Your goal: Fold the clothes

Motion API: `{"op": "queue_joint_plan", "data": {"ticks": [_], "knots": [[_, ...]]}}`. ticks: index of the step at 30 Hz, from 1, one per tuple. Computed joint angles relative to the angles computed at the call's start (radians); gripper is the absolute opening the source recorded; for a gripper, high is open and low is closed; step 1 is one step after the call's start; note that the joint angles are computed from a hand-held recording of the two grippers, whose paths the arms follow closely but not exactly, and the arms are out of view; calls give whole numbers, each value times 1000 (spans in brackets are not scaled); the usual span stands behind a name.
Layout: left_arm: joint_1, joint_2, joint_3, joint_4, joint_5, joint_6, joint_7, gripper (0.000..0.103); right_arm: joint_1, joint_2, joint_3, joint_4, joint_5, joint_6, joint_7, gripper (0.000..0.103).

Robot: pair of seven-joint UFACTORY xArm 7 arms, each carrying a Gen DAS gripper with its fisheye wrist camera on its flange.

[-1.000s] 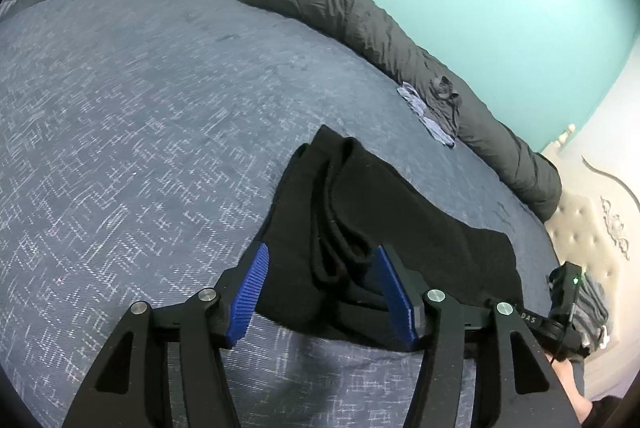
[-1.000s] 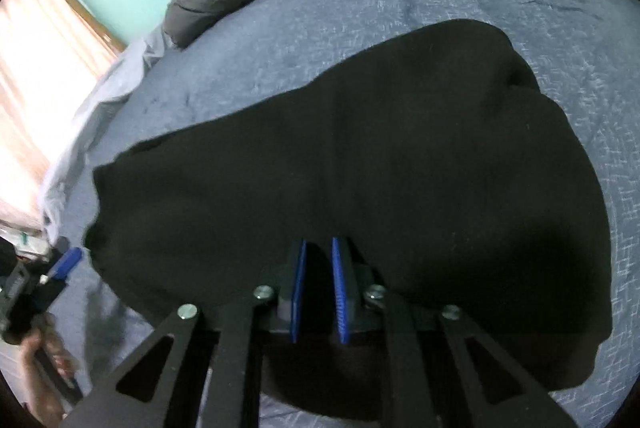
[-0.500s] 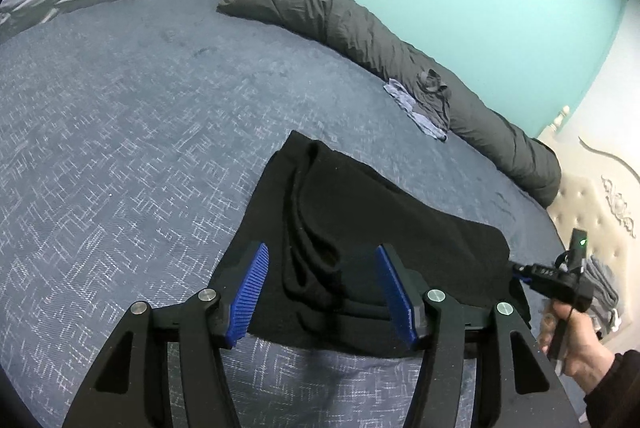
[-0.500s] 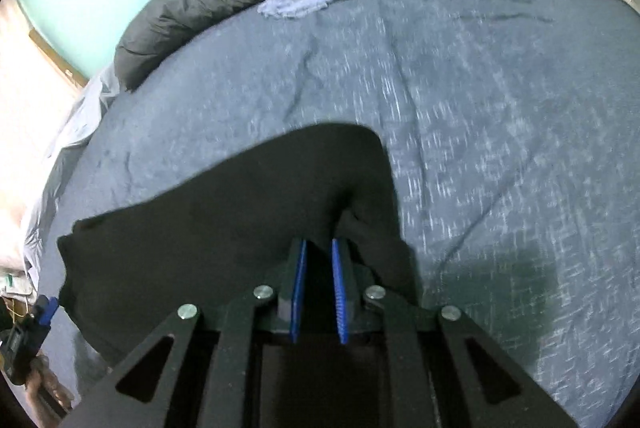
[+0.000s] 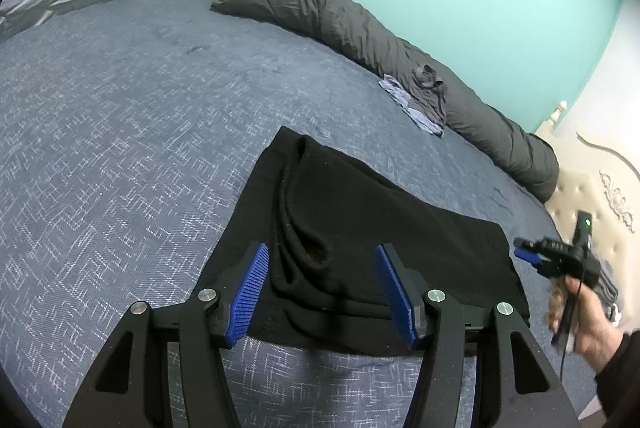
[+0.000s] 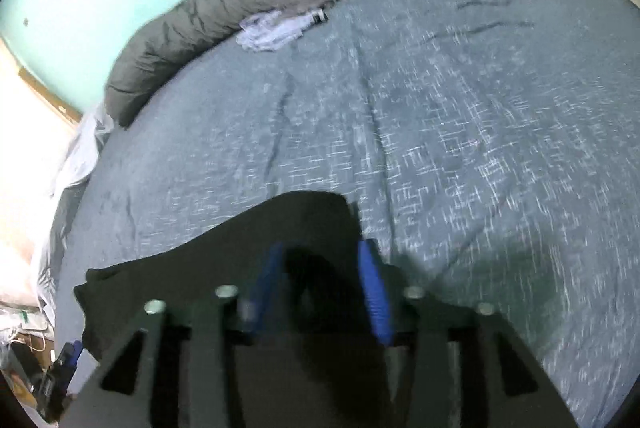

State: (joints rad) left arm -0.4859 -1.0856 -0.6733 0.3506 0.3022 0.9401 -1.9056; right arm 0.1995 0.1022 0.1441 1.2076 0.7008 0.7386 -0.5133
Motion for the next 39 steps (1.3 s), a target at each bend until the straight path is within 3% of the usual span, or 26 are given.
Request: {"op": "queue_joint_plan", "data": {"ticks": [6, 11, 15, 20, 26, 30, 33, 36, 39], "knots": [[16, 35, 3, 8, 11, -36, 8, 60, -28, 124, 11, 125, -10, 118, 47, 44], [26, 54, 9, 8, 19, -60, 14, 60, -48, 157, 30, 166, 14, 171, 8, 20], [29, 64, 8, 12, 20, -61, 14, 60, -43, 137, 39, 162, 10, 122, -90, 5], [28, 68, 5, 14, 21, -61, 8, 60, 18, 109, 38, 143, -162, 25, -151, 5], [27, 74, 6, 17, 25, -62, 9, 60, 25, 104, 48, 149, -165, -1, -191, 4], [24, 74, 8, 14, 24, -64, 6, 60, 45, 119, 27, 169, -250, -19, -89, 5], [24, 72, 8, 14, 25, -64, 4, 60, 2, 88, 32, 134, -142, -42, -74, 5], [23, 69, 7, 13, 25, -63, 3, 60, -40, 20, 33, 57, 4, 3, -180, 5], [22, 65, 5, 14, 25, -60, 0, 60, -33, -32, 15, -15, 47, 49, -240, 5]]}}
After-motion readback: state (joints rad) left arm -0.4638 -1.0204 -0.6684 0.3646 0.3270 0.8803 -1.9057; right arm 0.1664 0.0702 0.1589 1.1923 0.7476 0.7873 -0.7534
